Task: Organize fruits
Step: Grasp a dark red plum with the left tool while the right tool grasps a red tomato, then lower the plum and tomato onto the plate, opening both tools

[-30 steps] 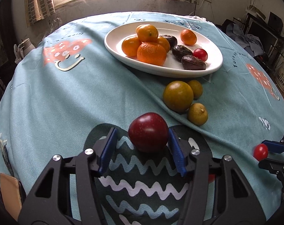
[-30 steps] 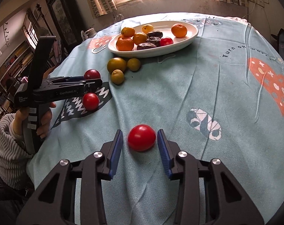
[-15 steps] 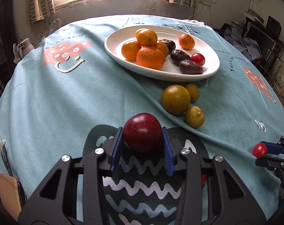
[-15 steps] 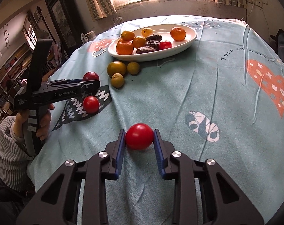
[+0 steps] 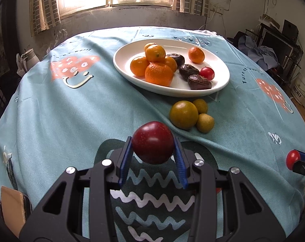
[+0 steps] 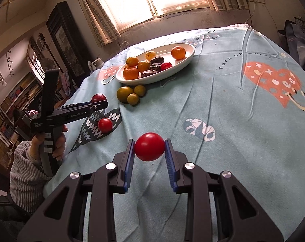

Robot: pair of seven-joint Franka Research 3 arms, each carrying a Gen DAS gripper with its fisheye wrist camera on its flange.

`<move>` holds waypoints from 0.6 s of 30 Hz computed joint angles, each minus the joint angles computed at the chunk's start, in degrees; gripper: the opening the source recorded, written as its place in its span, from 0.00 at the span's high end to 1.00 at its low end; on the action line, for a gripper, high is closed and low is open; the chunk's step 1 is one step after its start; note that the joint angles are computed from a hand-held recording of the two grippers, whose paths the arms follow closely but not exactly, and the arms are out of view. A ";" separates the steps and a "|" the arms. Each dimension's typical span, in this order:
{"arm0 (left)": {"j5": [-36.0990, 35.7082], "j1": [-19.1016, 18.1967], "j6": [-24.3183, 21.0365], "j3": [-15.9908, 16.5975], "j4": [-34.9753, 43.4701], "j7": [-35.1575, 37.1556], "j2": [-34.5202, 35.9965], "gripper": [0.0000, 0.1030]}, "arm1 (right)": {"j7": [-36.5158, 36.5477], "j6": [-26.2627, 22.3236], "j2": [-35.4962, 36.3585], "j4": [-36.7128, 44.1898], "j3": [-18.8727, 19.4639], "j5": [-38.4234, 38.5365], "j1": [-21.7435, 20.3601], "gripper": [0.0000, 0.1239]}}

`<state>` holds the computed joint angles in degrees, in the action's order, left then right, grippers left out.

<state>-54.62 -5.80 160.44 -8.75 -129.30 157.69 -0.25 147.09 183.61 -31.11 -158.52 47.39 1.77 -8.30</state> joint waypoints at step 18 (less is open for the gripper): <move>7.01 0.21 -0.20 -2.73 14.91 -12.67 6.46 0.61 | -2.39 -1.02 2.30 14.00 4.97 -7.22 -19.23 0.76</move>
<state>-47.62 -5.59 160.24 -11.48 -114.39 145.02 6.21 144.70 182.59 -28.81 -144.52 52.36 -5.45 -27.53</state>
